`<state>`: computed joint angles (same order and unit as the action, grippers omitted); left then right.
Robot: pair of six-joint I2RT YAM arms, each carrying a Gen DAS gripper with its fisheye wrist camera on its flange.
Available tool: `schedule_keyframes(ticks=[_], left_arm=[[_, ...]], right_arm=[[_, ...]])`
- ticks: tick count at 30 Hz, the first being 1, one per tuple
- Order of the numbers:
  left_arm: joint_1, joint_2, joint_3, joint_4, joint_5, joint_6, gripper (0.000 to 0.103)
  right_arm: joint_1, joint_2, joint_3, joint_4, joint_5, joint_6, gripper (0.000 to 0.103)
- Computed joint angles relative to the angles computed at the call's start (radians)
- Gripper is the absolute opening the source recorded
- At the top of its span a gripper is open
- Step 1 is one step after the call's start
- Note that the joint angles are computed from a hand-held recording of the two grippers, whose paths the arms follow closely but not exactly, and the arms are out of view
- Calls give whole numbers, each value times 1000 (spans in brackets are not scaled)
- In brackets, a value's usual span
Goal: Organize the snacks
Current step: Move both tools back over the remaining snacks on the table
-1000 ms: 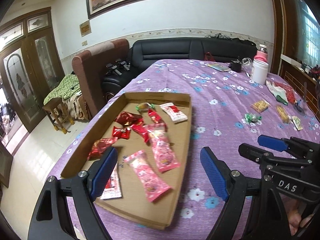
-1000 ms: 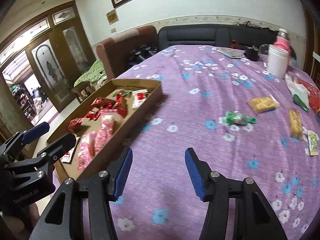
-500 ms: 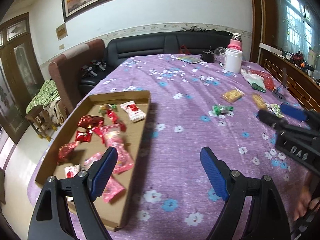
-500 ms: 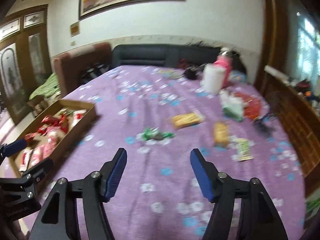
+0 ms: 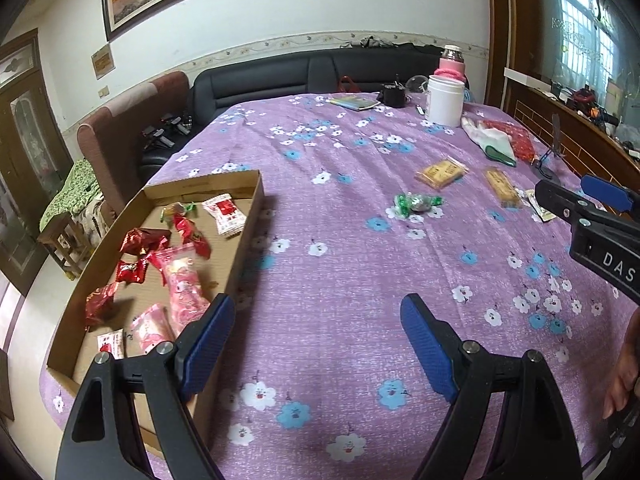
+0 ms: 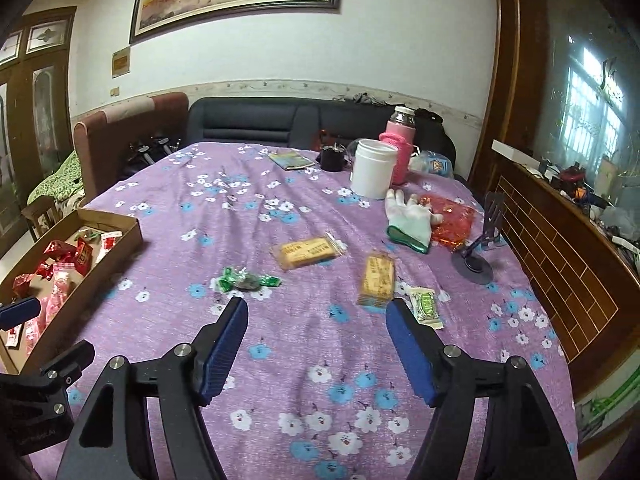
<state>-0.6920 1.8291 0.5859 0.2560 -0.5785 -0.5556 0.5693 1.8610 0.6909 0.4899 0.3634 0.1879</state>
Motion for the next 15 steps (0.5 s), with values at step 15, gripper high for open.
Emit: schedule_keyframes(ticks=[15], left_arm=[[90,17,48,3,201,40,84]], right_arm=[[-124,44,79,-111,-140,0,75]])
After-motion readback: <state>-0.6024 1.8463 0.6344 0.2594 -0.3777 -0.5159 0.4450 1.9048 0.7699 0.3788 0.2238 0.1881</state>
